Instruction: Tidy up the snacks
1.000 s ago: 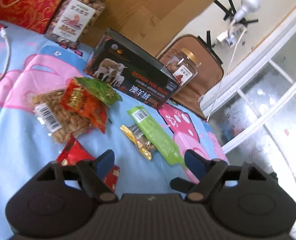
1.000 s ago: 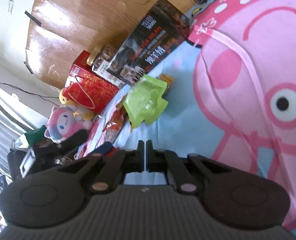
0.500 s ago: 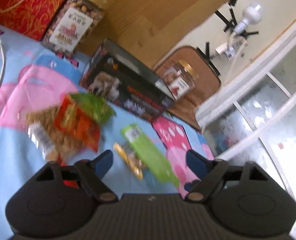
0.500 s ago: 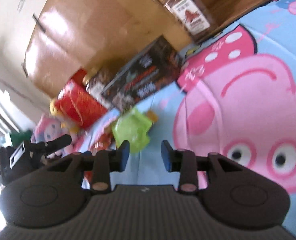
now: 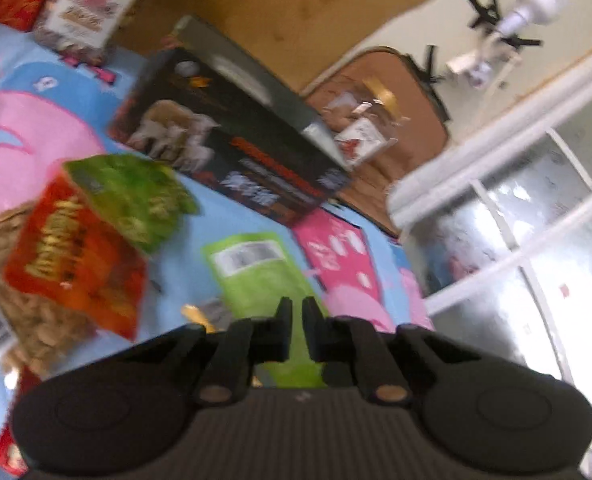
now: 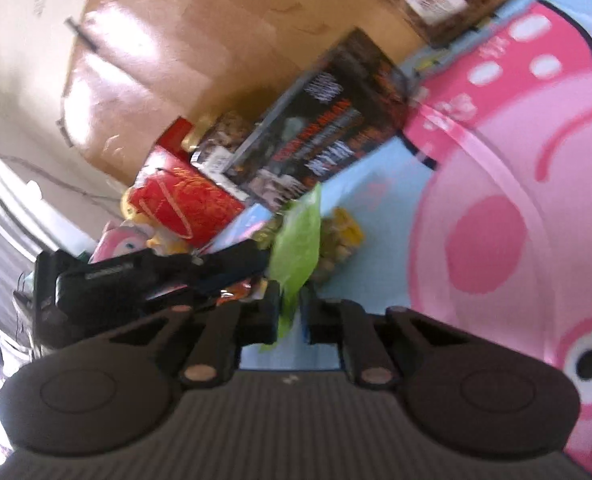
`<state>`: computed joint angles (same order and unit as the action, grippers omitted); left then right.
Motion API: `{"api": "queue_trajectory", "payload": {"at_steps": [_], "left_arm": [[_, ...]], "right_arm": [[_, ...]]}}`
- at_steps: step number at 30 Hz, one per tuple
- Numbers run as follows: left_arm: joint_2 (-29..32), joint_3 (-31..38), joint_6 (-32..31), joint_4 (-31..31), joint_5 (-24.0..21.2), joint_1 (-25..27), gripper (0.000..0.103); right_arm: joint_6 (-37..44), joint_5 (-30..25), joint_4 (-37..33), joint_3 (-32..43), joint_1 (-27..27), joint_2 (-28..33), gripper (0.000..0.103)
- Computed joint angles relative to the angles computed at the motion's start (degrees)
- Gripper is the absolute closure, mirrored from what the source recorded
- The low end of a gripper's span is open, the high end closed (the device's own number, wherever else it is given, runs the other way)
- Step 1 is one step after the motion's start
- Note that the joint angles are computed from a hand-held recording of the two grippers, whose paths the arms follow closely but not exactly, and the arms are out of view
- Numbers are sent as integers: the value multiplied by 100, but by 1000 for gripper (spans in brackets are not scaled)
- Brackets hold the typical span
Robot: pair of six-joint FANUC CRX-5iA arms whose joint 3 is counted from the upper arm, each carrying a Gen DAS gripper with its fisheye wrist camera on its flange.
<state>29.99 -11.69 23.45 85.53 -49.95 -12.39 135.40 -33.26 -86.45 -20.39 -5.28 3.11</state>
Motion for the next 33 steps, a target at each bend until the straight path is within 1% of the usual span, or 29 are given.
{"api": "queue_trajectory", "payload": {"at_steps": [1,3,5,6,7,8,10,11,12,13,14,15,18,20,21,22,23,24,25,26,27,28,29,30,31,33], "left_arm": [[-73,-48,-195,111,65,-47,96],[-150,-60,-392,248,107,-99,95],[-139,23,-342,202,-28,-83,95],[-164,42,-282,114,0,-80,90],[-216,22,-270,26,85,-84,81],[-261,-28,-309,17,149,-85,75],[-408,-254,-414,168,386,-93,39],[-471,-375,-492,315,508,-92,31],[-515,-479,-580,499,632,-102,17],[-542,-582,-713,723,705,-99,14],[-532,-603,-717,770,719,-65,14],[-498,-583,-622,691,672,19,14],[-412,-530,-469,520,548,164,14],[-368,-479,-453,356,479,219,14],[-342,-453,-457,287,409,241,14],[-310,-420,-444,220,344,251,13],[-283,-399,-442,189,311,242,13],[-245,-361,-400,137,285,234,13],[-190,-301,-291,64,235,231,16],[-171,-301,-284,69,202,217,21],[-142,-276,-295,44,143,205,36],[-101,-218,-274,-65,37,215,57],[-69,-149,-182,-247,-30,232,66],[-106,-153,-114,-374,75,215,84],[-168,-198,-154,-401,192,188,84],[-279,-337,-382,-138,178,177,84]], "right_arm": [[66,28,41,4,22,-58,91],[91,277,220,30,188,-194,94],[166,380,261,70,276,-261,95],[298,352,178,66,259,-291,95],[387,349,128,60,255,-309,96],[418,371,124,52,272,-328,97],[413,267,106,20,236,-325,99],[418,140,31,-5,155,-298,99],[328,77,14,-37,102,-273,100],[185,99,44,-57,98,-244,100],[-24,134,146,-69,108,-212,100],[-217,86,195,-66,60,-131,100],[-236,-403,-194,-106,-317,91,99],[-409,-320,-94,-102,-291,117,99],[-673,-140,152,-70,-164,116,99],[-848,-26,315,-50,-85,140,102],[-723,-121,204,-63,-160,155,102],[-815,-105,281,-52,-133,142,102],[-883,-21,387,-55,-67,114,102],[-926,87,490,-67,9,75,101],[-924,150,523,-82,49,49,101],[-890,126,485,-85,25,60,101],[-870,65,435,-87,-20,72,100],[-896,12,401,-89,-56,76,100],[-927,-63,361,-78,-96,92,100],[-867,-311,196,-51,-222,112,100]]}}
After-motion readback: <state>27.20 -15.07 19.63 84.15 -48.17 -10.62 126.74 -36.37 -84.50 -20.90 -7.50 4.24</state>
